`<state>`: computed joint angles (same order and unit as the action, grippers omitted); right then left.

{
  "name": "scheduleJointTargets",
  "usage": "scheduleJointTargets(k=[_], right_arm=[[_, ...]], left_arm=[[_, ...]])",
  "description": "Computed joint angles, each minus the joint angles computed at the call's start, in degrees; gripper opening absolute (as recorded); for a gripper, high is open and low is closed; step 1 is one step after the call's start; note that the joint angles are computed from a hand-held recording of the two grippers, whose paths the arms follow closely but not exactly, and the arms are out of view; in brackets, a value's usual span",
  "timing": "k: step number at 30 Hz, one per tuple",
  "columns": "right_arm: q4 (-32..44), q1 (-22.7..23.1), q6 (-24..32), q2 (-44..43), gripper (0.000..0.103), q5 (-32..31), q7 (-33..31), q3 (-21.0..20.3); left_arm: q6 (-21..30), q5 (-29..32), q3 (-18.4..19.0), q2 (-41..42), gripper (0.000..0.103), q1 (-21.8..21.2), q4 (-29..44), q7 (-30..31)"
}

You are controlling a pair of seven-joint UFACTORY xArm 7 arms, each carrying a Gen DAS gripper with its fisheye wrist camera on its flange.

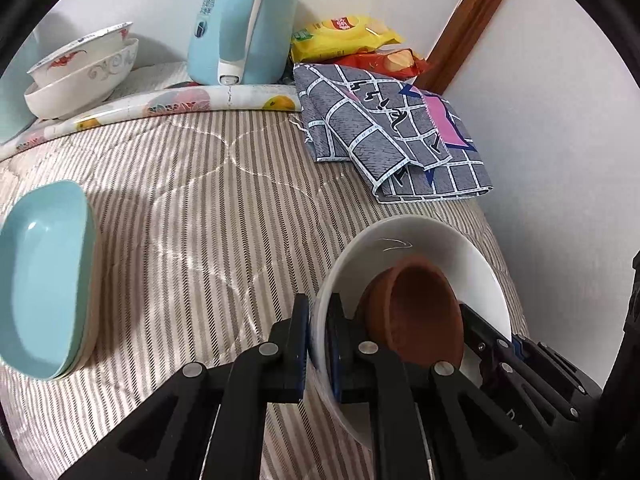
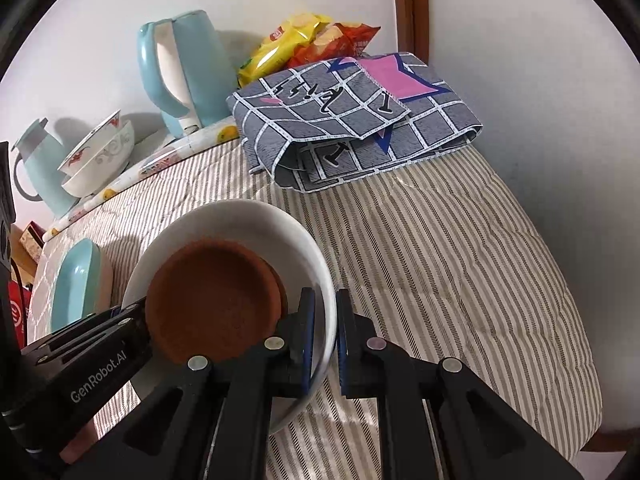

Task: Organize plates and bowls
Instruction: 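Carry the white bowl with both tools onto the teal plate stack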

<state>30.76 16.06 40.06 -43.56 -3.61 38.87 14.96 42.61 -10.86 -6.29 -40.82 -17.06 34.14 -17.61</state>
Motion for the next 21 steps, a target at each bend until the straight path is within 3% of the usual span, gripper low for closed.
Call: scheduleJointTargets(k=[21], right_arm=[[4.03,0.93,3.77,-3.34,0.009,-0.89,3.57,3.44]], left_arm=[[4.22,1.22,0.84,-8.94,0.009,1.53,-0.07,0.59]])
